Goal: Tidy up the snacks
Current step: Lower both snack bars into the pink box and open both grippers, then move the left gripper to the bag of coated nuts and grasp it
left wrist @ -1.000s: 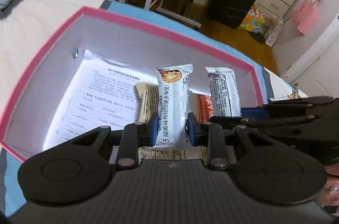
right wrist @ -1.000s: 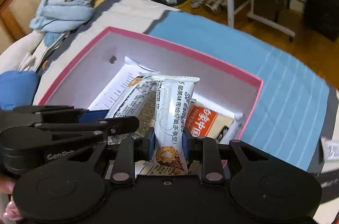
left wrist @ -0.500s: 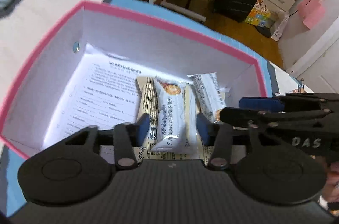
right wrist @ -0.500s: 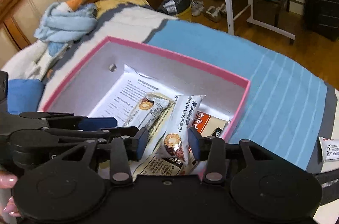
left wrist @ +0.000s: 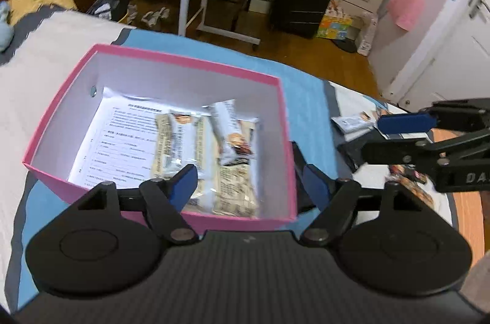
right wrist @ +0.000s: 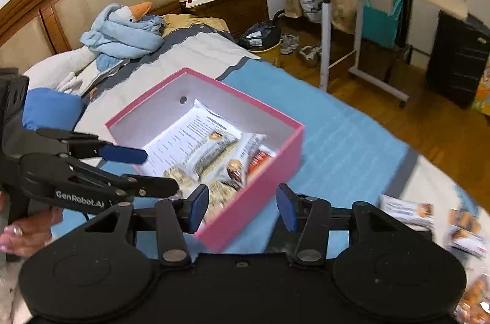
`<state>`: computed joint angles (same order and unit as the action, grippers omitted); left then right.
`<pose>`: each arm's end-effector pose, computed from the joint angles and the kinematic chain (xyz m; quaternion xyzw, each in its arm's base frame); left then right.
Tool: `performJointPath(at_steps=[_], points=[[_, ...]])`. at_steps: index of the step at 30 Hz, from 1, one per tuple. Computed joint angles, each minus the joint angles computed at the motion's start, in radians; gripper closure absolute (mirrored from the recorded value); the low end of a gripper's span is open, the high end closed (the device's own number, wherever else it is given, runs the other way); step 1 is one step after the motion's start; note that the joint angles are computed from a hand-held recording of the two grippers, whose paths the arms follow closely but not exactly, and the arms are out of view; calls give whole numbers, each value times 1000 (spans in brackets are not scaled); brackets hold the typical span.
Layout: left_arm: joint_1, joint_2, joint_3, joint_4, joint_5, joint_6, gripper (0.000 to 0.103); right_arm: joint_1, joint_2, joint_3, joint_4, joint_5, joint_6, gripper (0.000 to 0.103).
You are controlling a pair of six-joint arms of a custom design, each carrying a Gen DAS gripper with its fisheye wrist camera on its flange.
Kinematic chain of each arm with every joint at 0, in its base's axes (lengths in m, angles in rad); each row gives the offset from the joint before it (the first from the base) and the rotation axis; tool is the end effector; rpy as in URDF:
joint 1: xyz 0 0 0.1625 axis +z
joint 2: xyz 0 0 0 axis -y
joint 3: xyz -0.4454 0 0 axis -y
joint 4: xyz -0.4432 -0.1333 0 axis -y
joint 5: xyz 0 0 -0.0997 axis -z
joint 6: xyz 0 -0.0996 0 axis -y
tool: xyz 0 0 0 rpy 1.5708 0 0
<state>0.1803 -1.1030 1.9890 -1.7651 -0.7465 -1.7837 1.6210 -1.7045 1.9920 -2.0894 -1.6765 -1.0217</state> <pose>-0.4695 -0.2954 0.1011 -0.0352 0.8719 -0.3819 0.3044 0.1470 -0.4786 0.4047 0.5013 -0.8560 0.0773 0.1002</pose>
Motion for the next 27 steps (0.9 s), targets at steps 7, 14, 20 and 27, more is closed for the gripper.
performJointPath(at_steps=[7,14,20,27], points=[[-27,103,-170,157,-1,25,6,-43,-104,-45,69,-29,-82,41],[-27,200,-306,269,4,-1,0,-142,-193,-76,96,2,-226,23],[-4,280,-327,133,-10,117,0,-224,-224,-97,114,-12,-301,18],[31,386,-357,-117,-37,400,0,-276,-163,-128,83,-135,-185,17]])
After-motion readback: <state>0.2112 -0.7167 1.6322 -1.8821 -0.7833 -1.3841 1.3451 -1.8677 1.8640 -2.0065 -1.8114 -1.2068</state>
